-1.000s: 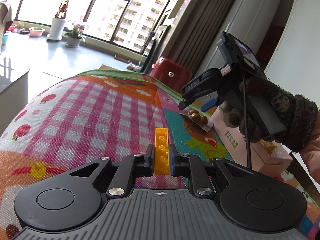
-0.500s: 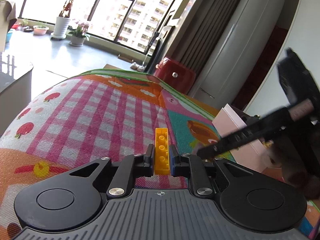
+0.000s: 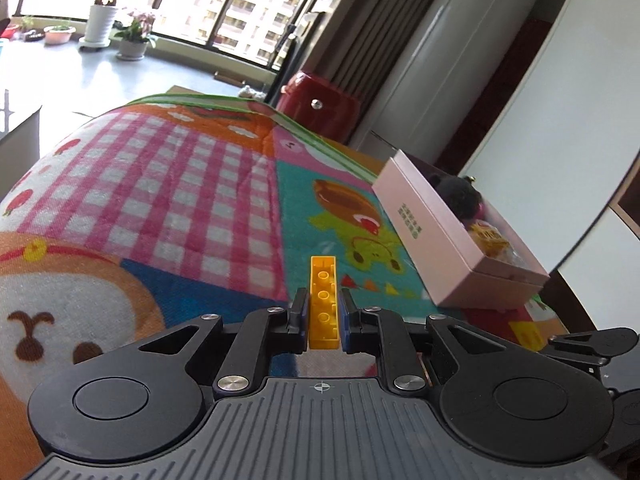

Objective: Organize objects
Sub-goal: 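Carry the yellow brick toward the box with left while right lifts the tray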

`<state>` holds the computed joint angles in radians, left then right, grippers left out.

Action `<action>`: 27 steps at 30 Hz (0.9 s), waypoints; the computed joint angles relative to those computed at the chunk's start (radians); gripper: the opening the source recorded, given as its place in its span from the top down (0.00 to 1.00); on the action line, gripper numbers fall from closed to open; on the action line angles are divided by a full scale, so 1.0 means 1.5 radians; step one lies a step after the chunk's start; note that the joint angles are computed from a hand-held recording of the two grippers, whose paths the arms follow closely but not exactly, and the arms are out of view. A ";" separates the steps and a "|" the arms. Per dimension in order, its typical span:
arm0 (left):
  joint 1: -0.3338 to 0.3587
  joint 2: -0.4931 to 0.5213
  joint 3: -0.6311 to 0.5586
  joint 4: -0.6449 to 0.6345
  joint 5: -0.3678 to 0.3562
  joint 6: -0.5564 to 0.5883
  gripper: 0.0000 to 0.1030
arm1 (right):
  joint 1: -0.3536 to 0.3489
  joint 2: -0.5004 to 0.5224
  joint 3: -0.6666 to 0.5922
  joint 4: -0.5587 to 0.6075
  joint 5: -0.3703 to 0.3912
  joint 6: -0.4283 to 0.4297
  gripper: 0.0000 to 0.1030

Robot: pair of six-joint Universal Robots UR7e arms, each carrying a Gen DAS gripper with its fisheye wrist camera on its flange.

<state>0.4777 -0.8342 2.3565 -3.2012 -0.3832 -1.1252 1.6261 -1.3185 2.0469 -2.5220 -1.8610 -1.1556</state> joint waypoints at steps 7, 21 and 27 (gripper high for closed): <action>-0.034 0.003 -0.032 0.101 -0.046 -0.004 0.83 | -0.058 -0.018 0.038 -0.170 0.026 -0.027 0.26; -0.069 -0.079 -0.053 0.457 0.002 -0.268 0.83 | -0.058 -0.035 0.077 -0.118 0.144 -0.012 0.42; -0.063 -0.056 -0.058 0.401 -0.020 -0.226 0.83 | -0.058 -0.023 0.096 -0.180 0.130 -0.037 0.45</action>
